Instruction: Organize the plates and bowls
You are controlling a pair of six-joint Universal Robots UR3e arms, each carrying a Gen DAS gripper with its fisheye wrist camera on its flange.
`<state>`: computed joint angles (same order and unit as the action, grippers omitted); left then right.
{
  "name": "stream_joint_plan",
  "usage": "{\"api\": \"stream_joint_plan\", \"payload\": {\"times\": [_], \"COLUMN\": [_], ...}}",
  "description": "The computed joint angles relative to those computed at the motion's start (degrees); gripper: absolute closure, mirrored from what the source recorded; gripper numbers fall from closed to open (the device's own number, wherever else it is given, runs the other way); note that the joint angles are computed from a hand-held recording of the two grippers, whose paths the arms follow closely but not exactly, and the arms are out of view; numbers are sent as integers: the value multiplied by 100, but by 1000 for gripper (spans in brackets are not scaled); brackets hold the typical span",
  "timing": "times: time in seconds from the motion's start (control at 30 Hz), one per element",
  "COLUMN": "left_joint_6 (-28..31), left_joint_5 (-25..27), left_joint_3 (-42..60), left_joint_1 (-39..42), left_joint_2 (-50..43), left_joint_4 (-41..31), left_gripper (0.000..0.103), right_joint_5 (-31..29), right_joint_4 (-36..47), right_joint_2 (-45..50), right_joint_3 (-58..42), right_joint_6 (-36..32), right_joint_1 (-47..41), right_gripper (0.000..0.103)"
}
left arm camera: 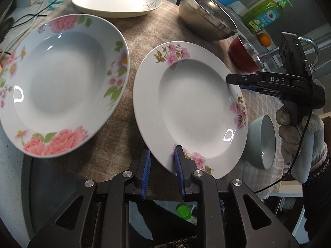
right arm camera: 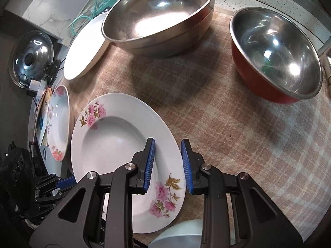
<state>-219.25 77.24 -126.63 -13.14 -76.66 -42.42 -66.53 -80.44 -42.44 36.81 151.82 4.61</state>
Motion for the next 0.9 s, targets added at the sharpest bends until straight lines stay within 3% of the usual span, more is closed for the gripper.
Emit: {"api": "stream_joint_plan", "payload": {"times": [0.6, 0.73, 0.77, 0.83, 0.9], "left_joint_6": [38, 212, 263, 360, 427], "left_joint_5": [16, 259, 307, 376, 457], "left_joint_3": [-211, 57, 107, 178, 233], "left_joint_1": [-51, -222, -250, -273, -274], "left_joint_2": [293, 228, 221, 253, 316], "left_joint_4": [-142, -450, -511, -631, -764], "left_gripper": [82, 83, 83, 83, 83], "right_joint_5": [-29, -127, -170, -211, -158], "right_joint_4": [-197, -512, -629, -792, -936], "right_joint_2": [-305, -513, -570, -653, -738], "right_joint_3": [543, 883, 960, 1058, 1155], "right_joint_6": [-69, -23, -3, 56, 131], "right_joint_1": [90, 127, 145, 143, 99], "right_gripper": [76, 75, 74, 57, 49]}}
